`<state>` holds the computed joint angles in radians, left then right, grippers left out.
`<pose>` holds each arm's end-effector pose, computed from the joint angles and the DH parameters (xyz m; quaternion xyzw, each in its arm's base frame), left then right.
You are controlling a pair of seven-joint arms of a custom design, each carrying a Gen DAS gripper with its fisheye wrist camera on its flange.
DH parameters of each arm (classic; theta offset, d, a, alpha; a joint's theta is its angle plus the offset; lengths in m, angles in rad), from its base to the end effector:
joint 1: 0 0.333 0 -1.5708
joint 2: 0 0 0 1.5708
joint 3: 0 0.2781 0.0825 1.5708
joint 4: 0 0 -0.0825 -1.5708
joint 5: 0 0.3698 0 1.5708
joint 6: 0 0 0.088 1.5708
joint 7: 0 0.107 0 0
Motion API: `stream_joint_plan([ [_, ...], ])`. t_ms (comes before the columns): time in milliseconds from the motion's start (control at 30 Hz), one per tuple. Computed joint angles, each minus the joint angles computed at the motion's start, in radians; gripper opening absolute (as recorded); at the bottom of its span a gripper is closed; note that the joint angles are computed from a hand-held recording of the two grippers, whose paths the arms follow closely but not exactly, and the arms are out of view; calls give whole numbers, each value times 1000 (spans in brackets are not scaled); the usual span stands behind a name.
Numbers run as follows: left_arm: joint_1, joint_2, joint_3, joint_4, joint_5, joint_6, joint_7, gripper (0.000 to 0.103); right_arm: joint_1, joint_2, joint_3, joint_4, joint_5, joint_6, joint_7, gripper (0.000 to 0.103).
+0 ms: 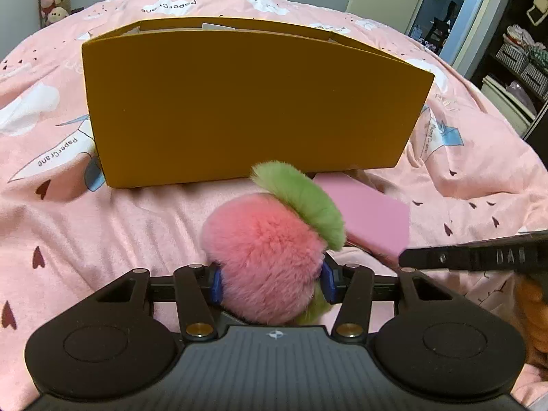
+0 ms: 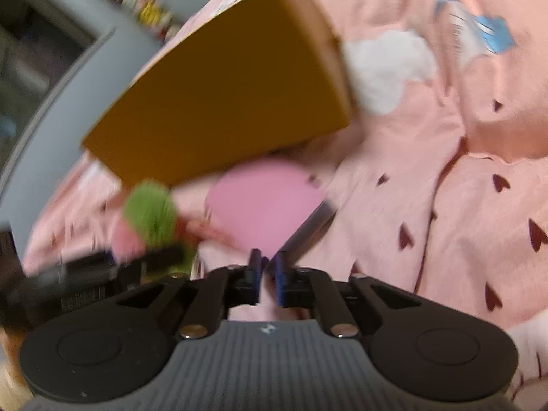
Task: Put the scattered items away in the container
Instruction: 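Grasp the pink wallet with the right tool while the left tool holds the pompom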
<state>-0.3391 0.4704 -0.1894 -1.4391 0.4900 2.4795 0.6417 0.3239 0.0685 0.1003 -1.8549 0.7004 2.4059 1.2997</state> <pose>0.6217 -0.3359 0.4603 -0.7166 0.6182 -0.2708 0.1759 0.5501 0.2517 0.5022 -0.7434 0.5608 0.0725 0.3571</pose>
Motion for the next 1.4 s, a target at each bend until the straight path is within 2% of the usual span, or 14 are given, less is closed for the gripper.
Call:
stream_joint_plan([
  [67,-5,3,4,6,9,-9,-5,59,21,-31,10,-39,-103,67,-22,15],
  [133,-3,5,3,7,5,-8,-5,59,30,-46,14,-59,-147,105,-73,19],
  [167,-2,4,4,6,5,-9,-6,59,34,-48,17,-61,-159,122,-108,30],
  [200,-2,5,5,6,6,-11,-7,59,38,-48,18,-60,-173,134,-136,36],
  [333,0,0,3,0,5,-10,-7,59,60,-40,27,-59,-312,215,-243,36],
  [467,-2,6,3,9,7,-19,-1,59,75,-3,28,-22,-409,213,-324,41],
  [600,-3,9,3,14,7,-23,5,59,104,28,13,-4,-594,229,-275,43],
  [867,-4,8,4,12,9,-22,4,59,120,57,3,20,-709,221,-285,47],
  [1067,-4,6,3,8,8,-20,3,59,170,93,-28,-8,-903,346,-217,52],
  [1167,-5,7,4,9,9,-20,0,59,183,104,-43,-8,-947,367,-185,50],
  [1400,-5,-1,7,-2,19,-6,-9,59,181,54,-47,-56,-993,408,-135,30],
])
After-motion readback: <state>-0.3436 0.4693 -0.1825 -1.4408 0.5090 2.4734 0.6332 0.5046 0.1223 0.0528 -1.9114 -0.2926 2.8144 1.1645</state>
